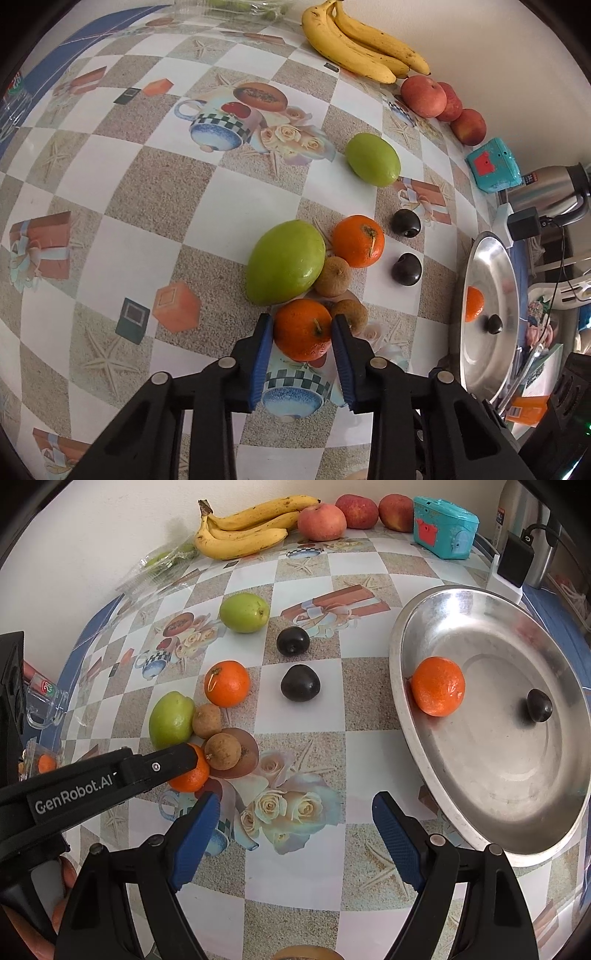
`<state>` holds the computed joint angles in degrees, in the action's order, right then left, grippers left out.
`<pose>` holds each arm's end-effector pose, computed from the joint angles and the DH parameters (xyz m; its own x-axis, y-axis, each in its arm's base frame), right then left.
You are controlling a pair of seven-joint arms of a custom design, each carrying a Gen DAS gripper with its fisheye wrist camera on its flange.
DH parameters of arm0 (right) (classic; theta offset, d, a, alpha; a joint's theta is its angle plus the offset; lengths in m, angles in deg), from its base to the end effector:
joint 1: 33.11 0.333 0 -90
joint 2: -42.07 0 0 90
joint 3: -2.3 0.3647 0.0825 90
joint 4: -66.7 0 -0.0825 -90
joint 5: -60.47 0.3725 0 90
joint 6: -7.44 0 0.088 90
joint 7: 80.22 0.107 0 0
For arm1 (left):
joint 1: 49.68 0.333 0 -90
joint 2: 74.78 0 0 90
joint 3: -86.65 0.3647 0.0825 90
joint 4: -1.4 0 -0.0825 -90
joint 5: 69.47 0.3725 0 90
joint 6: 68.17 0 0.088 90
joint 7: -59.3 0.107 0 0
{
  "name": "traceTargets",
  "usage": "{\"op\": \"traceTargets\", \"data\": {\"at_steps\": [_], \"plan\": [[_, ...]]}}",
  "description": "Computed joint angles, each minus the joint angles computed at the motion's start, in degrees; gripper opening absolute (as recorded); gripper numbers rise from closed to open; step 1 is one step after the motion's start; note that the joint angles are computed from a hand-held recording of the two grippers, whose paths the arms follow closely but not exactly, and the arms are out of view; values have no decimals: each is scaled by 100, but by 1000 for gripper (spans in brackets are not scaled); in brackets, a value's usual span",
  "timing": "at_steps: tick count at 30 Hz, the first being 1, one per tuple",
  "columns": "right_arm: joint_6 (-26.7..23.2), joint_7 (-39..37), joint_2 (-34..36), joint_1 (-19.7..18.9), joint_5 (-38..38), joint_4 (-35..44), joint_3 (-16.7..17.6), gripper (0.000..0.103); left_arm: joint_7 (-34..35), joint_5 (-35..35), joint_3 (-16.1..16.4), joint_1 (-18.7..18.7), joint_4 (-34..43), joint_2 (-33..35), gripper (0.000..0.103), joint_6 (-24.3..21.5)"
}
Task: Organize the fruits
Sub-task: 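Hold the orange in the left tool while the right tool grasps a brown kiwi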
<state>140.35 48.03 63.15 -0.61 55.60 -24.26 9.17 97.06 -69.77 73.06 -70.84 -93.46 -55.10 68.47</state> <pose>0.5539 0.4352 0.5132 0.0793 -0.9778 -0.1937 -0.9526 -0.0171 -0.3036 0.5831 -0.3763 0.5086 0.2803 -0.8922 0.3541 -0.9194 -0.3556 -0.1682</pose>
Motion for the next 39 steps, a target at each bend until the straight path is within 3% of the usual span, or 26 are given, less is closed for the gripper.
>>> {"op": "traceTargets", "data": {"at_steps": [13,20,27,39], "plan": [[178,37,20,-33,90,-31,-4,85,-119,-112,-3,56,-152,-133,34,17],[387,65,8,-29,69,-59,-8,85,-272,-165,12,106,-346,-311,34,266],[510,186,152,12,90,81,-18,85,-832,189,152,86,-530,-518,34,331],[300,27,642,246,-121,741,-64,82,-1444,501,160,244,-867,-780,34,455]]}}
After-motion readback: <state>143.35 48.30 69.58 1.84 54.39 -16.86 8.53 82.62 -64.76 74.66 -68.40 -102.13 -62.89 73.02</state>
